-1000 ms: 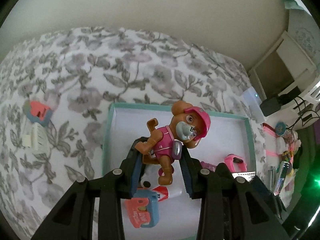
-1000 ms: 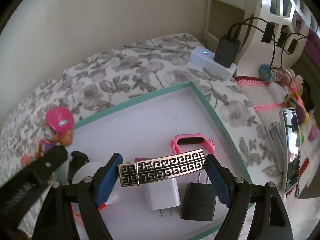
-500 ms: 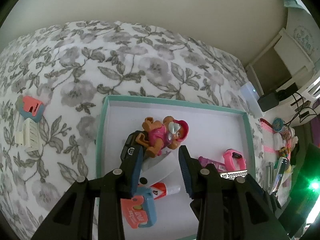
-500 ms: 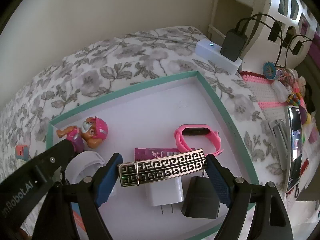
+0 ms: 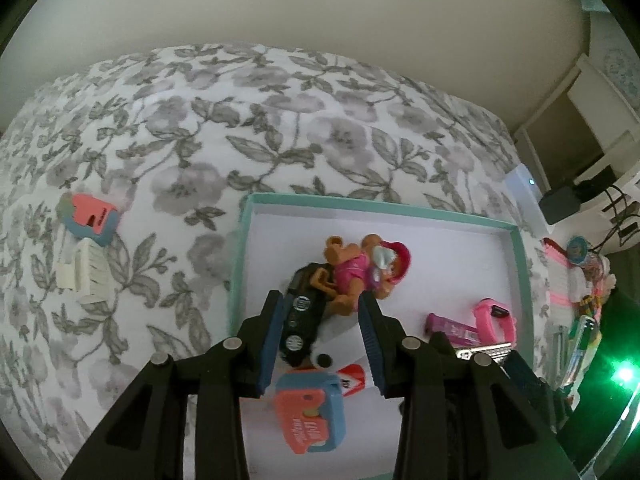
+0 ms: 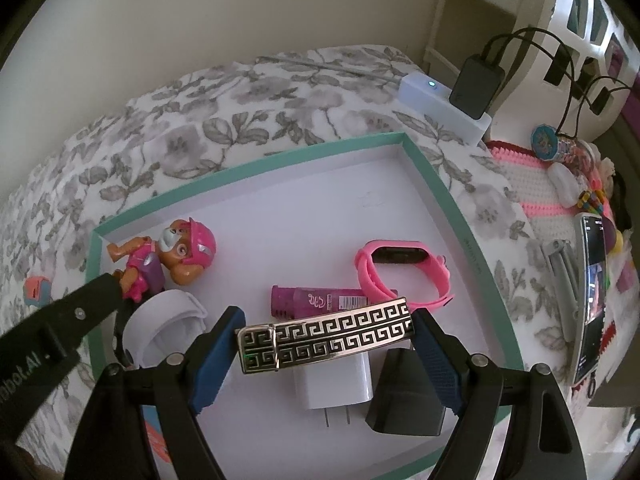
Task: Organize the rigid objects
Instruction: 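Carry figure and metal bar into the tray and open both tools, then withdraw both tools from the tray toward the pink case and white clip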
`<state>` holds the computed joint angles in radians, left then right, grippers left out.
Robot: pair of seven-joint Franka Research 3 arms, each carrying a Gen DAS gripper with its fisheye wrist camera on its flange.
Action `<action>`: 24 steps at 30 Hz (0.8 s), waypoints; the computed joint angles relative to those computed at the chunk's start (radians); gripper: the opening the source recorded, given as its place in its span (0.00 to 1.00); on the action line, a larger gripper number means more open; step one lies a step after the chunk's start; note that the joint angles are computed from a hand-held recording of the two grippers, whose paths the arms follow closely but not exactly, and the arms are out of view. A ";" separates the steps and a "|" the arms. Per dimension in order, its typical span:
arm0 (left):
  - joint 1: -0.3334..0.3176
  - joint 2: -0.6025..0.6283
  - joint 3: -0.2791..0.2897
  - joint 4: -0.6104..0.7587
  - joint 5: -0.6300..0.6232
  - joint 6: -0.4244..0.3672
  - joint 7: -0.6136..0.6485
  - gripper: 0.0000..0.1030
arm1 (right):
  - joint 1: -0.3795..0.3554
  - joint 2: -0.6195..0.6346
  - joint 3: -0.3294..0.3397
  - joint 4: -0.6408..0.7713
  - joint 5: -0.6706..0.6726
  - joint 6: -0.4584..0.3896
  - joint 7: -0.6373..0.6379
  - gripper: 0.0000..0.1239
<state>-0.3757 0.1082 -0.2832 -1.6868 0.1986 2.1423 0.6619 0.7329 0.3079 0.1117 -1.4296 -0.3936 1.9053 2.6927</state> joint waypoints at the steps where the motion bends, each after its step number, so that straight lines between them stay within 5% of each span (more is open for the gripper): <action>1: 0.000 0.000 0.001 0.001 0.004 -0.006 -0.003 0.46 | -0.001 0.000 0.000 -0.001 0.001 0.001 -0.001 0.70; 12: -0.005 0.000 0.008 0.013 0.081 -0.088 -0.056 0.71 | 0.006 -0.001 0.000 -0.007 -0.026 0.008 0.001 0.78; 15: -0.007 -0.004 0.012 0.006 0.126 -0.119 -0.088 0.87 | 0.007 0.001 0.000 -0.008 -0.028 0.011 -0.006 0.83; 24: 0.012 -0.037 0.017 -0.040 0.168 -0.146 -0.152 0.92 | 0.013 0.008 -0.001 -0.004 -0.037 0.004 -0.005 0.83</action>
